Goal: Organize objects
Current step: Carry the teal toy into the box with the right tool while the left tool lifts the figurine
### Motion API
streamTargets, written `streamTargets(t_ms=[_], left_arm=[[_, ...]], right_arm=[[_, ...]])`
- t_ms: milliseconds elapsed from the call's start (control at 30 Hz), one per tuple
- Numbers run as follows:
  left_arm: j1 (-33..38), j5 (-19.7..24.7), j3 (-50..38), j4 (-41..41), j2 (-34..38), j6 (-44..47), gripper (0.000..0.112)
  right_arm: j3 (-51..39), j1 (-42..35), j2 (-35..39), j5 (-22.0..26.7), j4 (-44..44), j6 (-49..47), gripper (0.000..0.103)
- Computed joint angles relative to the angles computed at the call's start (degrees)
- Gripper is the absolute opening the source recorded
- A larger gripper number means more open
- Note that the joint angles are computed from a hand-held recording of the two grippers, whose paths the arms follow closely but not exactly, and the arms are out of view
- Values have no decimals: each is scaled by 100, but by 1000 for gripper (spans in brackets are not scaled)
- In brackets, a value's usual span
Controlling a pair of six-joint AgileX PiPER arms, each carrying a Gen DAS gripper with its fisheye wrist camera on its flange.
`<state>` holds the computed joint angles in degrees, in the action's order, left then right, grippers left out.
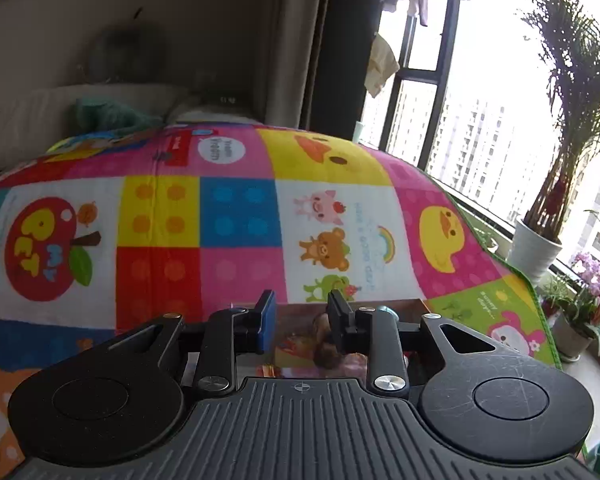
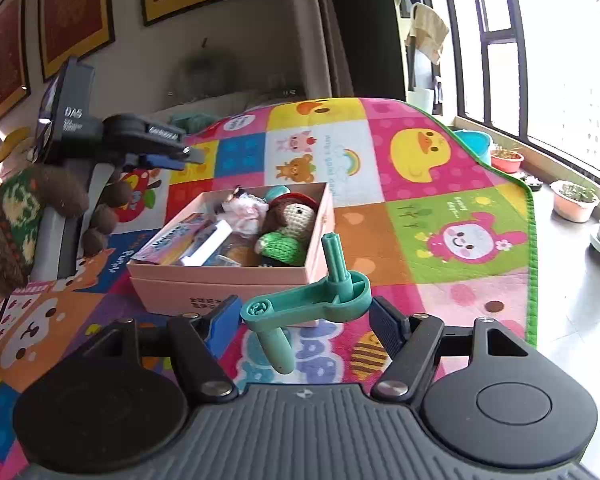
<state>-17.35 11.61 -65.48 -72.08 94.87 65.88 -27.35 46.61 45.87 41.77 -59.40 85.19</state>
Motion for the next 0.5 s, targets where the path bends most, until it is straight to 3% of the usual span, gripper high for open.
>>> streamTargets(t_ms=[133,333,500], left_arm=[[476,629,1138,-1681,-747,1683,31],[1157,1391,2684,-1290,-2058,1366,31],[1806,2056,3284,-991,-2442,1081,31]], right_arm=[[-39,-599,169,-425,416,-481,71],[-316,-1095,631,-1054,1026,-1206,71],[-1330,-1861,1444,-1845,2367,-2808,71]])
